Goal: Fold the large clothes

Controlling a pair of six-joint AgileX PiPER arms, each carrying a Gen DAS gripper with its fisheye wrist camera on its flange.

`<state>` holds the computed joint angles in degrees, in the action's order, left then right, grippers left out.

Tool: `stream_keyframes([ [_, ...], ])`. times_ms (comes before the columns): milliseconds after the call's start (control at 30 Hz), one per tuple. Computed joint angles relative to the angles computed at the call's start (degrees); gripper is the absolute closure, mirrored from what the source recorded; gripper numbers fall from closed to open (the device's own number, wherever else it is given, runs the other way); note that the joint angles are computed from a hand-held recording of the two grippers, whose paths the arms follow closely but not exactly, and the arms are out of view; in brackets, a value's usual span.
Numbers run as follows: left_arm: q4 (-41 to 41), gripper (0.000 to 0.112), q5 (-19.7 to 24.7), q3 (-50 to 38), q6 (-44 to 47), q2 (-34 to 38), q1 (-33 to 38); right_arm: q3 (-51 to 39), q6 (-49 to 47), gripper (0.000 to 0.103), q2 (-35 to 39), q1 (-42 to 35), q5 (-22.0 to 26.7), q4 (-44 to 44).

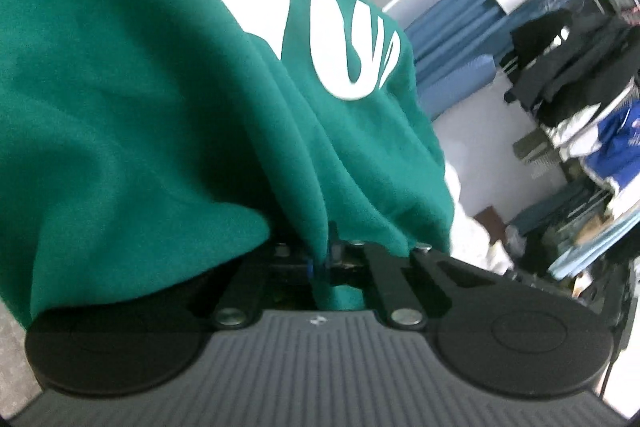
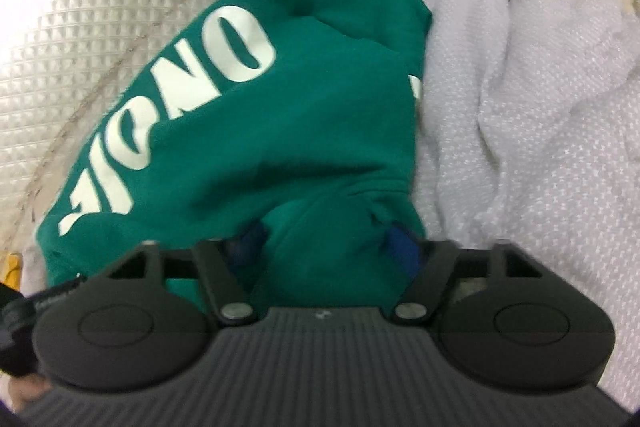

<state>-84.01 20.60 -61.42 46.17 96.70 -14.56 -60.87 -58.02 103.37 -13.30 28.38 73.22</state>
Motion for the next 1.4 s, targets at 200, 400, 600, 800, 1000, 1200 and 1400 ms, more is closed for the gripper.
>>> stream_keyframes([
  [200,-7.8,0.109,-1.6,3.6,7.4,-7.3,0.8,4.2,-5.4,0.087,-6.2,-0.1,0.9,2.2],
  [400,-13.1,0.11,-0.6,10.1,11.5,-19.5,5.4,9.1,-7.3,0.093,-14.9,-4.6,10.2,3.6],
  [600,-0.5,0.11,3.4,17.0,-4.1,-33.1,13.4,13.9,2.7,0.093,-22.3,-5.5,13.6,-3.9],
  [800,23.2,0.109,11.8,20.8,-29.0,-39.9,19.0,12.8,15.7,0.093,-18.7,-2.1,10.3,-17.2],
  [1000,28.1,0.108,9.8,20.2,-33.7,-37.5,14.5,11.0,15.6,0.086,-16.1,-5.3,14.9,-12.7],
  [1200,21.2,0.047,14.0,23.9,-28.3,-42.4,16.1,12.5,9.2,0.033,-15.4,-13.1,24.0,-1.3],
  [1400,18.4,0.043,10.8,25.4,-25.3,-39.4,8.4,8.1,13.1,0.023,-12.2,-13.0,24.1,1.2],
])
